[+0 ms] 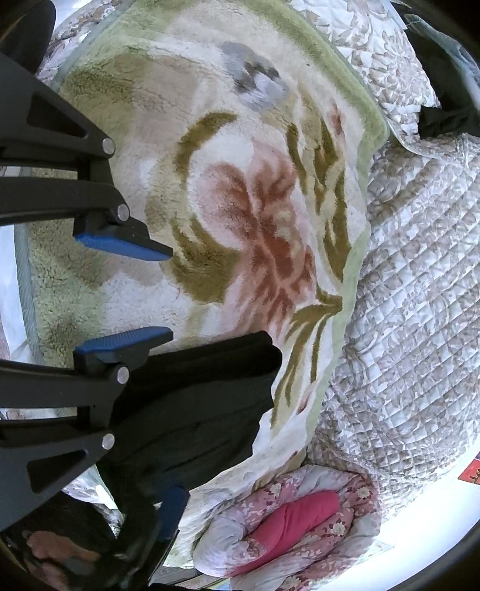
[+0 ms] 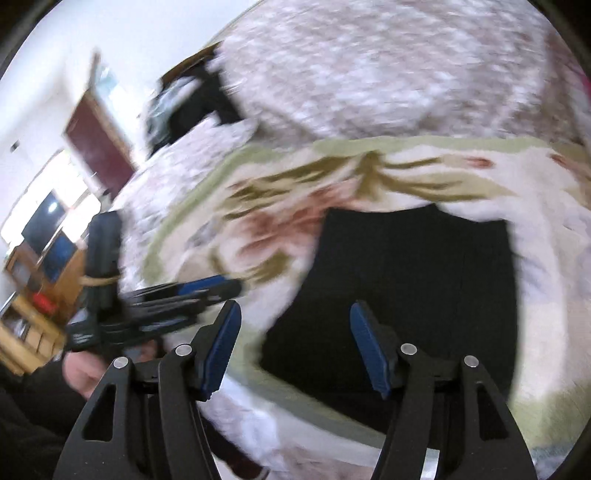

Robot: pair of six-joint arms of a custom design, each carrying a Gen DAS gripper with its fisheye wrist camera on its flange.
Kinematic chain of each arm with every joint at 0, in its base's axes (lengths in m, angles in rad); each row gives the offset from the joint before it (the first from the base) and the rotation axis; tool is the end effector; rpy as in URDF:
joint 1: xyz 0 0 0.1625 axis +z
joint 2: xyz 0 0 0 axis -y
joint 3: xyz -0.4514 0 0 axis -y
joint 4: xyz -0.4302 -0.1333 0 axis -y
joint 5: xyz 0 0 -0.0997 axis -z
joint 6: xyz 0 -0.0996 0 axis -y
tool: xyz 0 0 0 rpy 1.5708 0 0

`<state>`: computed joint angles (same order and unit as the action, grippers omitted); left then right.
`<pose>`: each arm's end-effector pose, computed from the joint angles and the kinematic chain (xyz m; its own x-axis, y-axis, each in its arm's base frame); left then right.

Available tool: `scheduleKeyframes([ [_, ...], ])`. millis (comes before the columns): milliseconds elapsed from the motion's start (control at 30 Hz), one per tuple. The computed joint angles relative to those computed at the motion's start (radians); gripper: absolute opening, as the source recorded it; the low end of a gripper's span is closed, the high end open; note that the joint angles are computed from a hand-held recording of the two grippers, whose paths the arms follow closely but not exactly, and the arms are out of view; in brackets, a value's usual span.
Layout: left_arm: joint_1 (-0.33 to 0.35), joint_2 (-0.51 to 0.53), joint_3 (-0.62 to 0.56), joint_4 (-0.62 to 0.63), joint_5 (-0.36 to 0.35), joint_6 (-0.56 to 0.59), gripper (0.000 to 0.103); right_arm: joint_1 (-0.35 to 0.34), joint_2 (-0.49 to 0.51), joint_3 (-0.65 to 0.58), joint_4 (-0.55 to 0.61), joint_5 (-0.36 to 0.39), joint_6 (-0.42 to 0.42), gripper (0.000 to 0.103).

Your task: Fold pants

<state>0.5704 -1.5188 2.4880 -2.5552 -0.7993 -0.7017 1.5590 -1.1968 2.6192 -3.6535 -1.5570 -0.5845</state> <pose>-0.2000 -0.3692 0.1887 -0.8457 0.1079 -0.5226 0.3871 0.7981 -0.4616 0.1303 -0.3699 0.1397 -0.8391 -0.4330 0.3294 -0.5440 0.6605 -0.5175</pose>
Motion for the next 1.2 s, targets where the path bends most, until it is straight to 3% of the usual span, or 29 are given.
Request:
scheduleKeyframes([
  [100,-0.003,0.019,-0.010,-0.025,-0.016,0.016,0.039,-0.023,0.041,-0.033,0.005,-0.177,0.075,0.043],
  [133,-0.004,0.028,-0.015,-0.038,-0.023,0.026,0.039,-0.032,0.038,-0.039,0.036,-0.191,0.090,0.037],
  [300,-0.013,0.096,-0.053,-0.109,-0.052,0.105,0.039,-0.087,-0.057,-0.020,0.120,-0.059,0.094,0.037],
  [500,0.005,0.212,-0.127,-0.218,-0.078,0.230,0.040,-0.069,-0.047,-0.083,0.085,-0.088,0.115,0.037],
  [733,0.077,0.381,-0.227,-0.332,-0.094,0.371,0.039,-0.058,0.020,-0.217,0.145,-0.119,0.092,0.035],
  [800,0.102,0.413,-0.245,-0.314,-0.082,0.371,0.040,-0.071,0.049,-0.249,0.130,-0.168,0.108,0.025],
  [933,0.126,0.430,-0.234,-0.354,-0.090,0.380,0.045,-0.136,0.030,-0.256,0.134,-0.107,0.186,0.003],
  [1000,0.121,0.438,-0.238,-0.348,-0.076,0.387,0.046,-0.149,0.024,-0.253,0.138,-0.087,0.190,0.003],
  [1200,0.118,0.446,-0.242,-0.347,-0.061,0.398,0.047,-0.093,0.026,-0.237,0.097,-0.183,0.166,0.009],
])
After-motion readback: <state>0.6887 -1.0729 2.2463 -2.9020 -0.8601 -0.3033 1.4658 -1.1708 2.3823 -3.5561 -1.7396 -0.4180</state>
